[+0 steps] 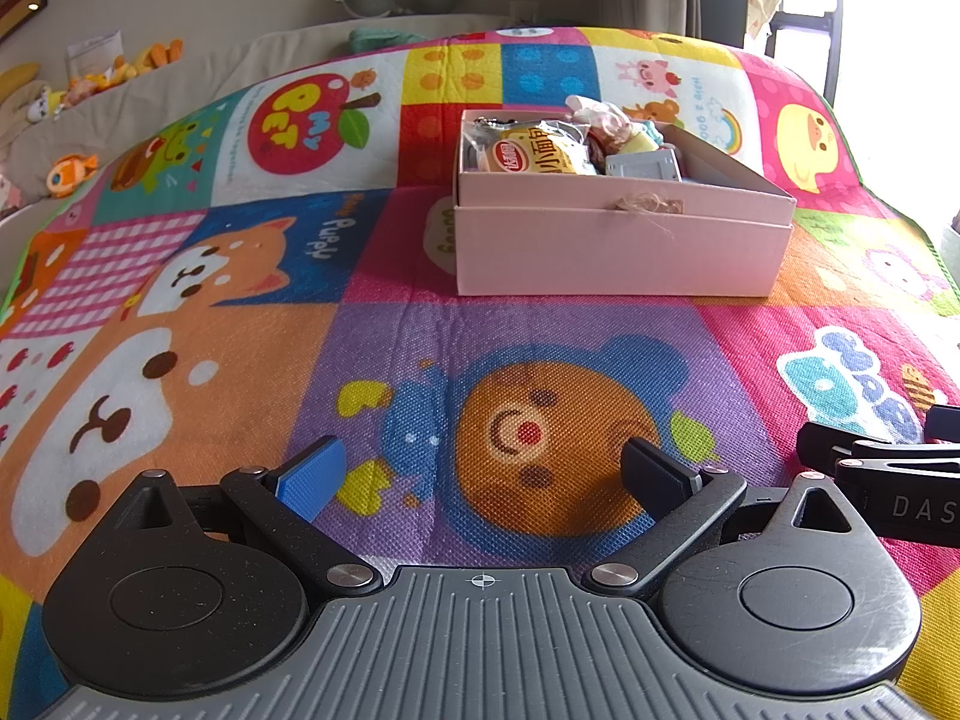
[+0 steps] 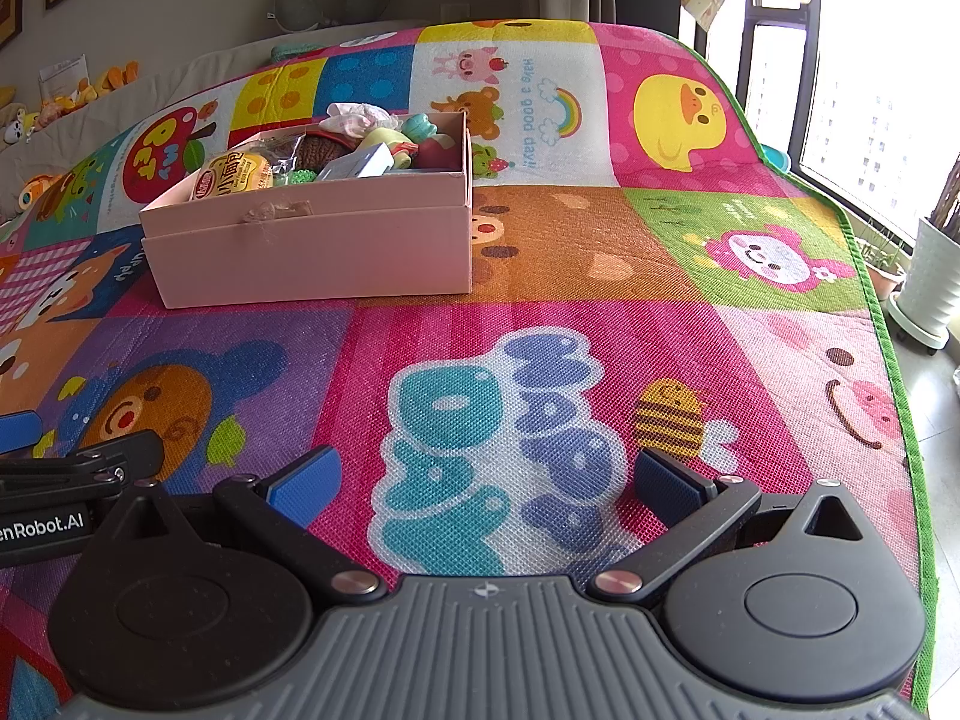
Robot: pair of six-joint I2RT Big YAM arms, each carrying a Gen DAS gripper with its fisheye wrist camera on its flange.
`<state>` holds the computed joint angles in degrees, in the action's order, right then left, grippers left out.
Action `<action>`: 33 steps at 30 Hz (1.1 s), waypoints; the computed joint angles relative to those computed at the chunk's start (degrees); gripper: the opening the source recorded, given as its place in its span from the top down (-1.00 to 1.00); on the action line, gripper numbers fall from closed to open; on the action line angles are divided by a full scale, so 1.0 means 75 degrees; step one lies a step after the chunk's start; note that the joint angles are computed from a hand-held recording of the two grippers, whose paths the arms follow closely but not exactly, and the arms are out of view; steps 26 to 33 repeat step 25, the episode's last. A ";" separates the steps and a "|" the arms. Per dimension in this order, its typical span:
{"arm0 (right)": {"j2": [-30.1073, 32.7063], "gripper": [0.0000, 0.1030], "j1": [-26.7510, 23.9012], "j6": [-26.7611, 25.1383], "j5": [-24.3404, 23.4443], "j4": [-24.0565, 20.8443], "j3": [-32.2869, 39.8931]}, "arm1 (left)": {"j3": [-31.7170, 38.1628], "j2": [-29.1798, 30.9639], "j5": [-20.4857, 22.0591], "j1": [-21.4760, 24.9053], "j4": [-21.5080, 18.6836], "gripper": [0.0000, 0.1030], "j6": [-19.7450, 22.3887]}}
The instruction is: Organize objects
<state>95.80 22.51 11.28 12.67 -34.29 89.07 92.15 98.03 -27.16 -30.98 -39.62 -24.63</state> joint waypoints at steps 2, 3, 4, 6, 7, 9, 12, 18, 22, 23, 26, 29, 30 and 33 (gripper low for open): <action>0.0000 -1.00 0.0000 0.0000 0.0000 0.0000 0.0000 | 0.0003 0.0002 -0.0003 -0.0001 -0.0002 -0.96 -0.0001; 0.0002 -1.00 0.0001 0.0000 0.0001 0.0001 0.0001 | 0.0005 0.0004 -0.0004 -0.0001 -0.0003 -0.96 0.0003; 0.0002 -1.00 0.0001 0.0000 0.0001 0.0001 0.0001 | -0.0002 -0.0001 0.0006 0.0000 0.0003 -0.96 -0.0007; 0.0001 -1.00 0.0001 0.0001 0.0001 0.0004 -0.0002 | 0.0005 0.0004 0.0000 0.0000 -0.0003 -0.96 -0.0002; 0.0001 -1.00 0.0001 0.0001 0.0001 0.0004 -0.0002 | 0.0009 0.0008 -0.0013 -0.0004 -0.0005 -0.96 0.0002; 0.0001 -1.00 0.0001 0.0001 0.0001 0.0004 -0.0002 | 0.0001 0.0002 -0.0004 0.0003 -0.0005 -0.96 0.0009; 0.0003 -1.00 0.0002 0.0001 0.0001 0.0002 0.0000 | 0.0008 0.0006 0.0000 0.0000 -0.0006 -0.96 0.0002; 0.0005 -1.00 0.0002 0.0002 0.0001 -0.0001 0.0004 | 0.0039 0.0023 -0.0001 -0.0001 -0.0052 -0.96 -0.0010; 0.0003 -1.00 0.0001 0.0003 -0.0001 0.0002 0.0001 | 0.0021 0.0013 -0.0005 0.0005 -0.0032 -0.96 0.0004; 0.0003 -1.00 0.0001 0.0003 -0.0001 0.0002 0.0001 | 0.0022 0.0014 -0.0008 0.0003 -0.0032 -0.96 0.0007; 0.0003 -1.00 0.0001 0.0003 -0.0001 0.0002 0.0001 | 0.0019 0.0014 -0.0013 0.0003 -0.0026 -0.96 0.0008; 0.0003 -1.00 0.0001 0.0003 -0.0001 0.0002 0.0001 | 0.0019 0.0014 -0.0013 0.0003 -0.0026 -0.96 0.0008; 0.0003 -1.00 0.0001 0.0003 -0.0001 0.0002 0.0001 | 0.0019 0.0014 -0.0013 0.0003 -0.0026 -0.96 0.0008; 0.0003 -1.00 0.0001 0.0003 -0.0001 0.0002 0.0001 | 0.0019 0.0014 -0.0013 0.0003 -0.0026 -0.96 0.0008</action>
